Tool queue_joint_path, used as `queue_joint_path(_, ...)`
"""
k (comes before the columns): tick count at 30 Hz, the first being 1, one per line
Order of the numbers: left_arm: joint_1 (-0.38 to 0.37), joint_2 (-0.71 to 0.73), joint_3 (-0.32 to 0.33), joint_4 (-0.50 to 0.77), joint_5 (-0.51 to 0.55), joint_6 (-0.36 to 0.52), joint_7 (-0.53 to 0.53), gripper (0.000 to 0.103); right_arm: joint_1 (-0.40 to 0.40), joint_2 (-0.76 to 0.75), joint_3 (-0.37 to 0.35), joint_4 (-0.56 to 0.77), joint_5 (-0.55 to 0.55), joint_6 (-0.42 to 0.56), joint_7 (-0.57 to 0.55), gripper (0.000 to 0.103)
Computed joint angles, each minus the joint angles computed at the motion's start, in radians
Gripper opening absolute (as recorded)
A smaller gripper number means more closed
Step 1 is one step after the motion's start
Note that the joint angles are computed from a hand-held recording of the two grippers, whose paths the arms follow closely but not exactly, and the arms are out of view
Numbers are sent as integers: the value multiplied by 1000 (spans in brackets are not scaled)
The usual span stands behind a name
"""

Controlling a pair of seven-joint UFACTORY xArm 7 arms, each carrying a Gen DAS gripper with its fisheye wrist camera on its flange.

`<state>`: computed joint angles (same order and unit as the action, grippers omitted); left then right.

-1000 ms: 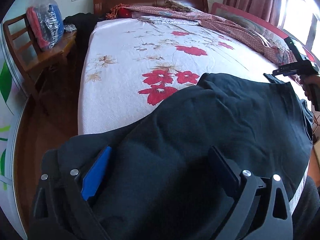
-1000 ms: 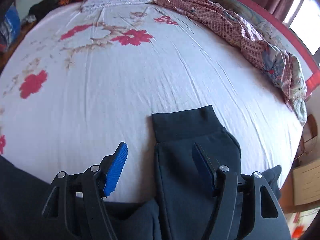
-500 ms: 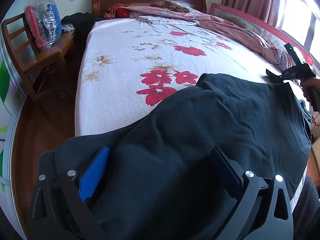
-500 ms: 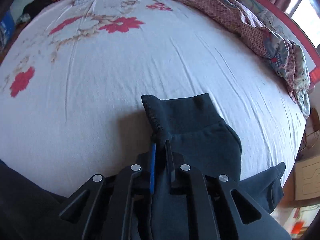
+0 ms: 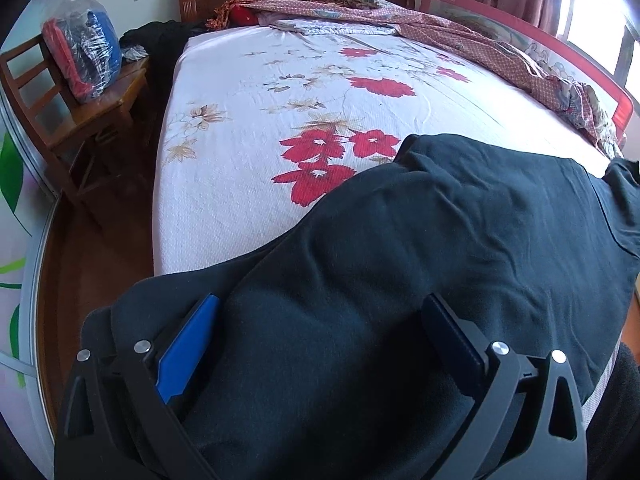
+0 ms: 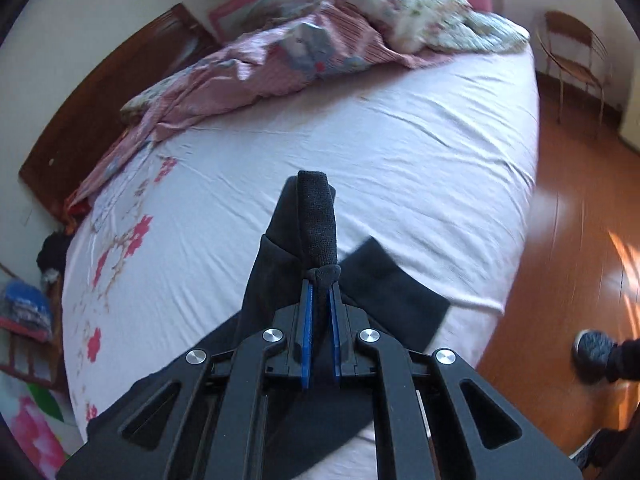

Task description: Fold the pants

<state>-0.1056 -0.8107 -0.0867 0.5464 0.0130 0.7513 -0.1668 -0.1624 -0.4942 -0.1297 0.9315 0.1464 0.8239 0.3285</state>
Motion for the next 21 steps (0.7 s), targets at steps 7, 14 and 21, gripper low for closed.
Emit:
queue_joint_path(7,12,15,-27,19,34,28,-22,101,-29,-140,-26,-266,83,-166,49,6)
queue_joint_path(14,15,9,-41,6,62,12,-45,101,-47,-123,-53,-276,76,-114,98,9)
queue_joint_path(21,12,7,-37,7,66,14,-54,101,-1,-262,-145,-410,229,-284,141,41)
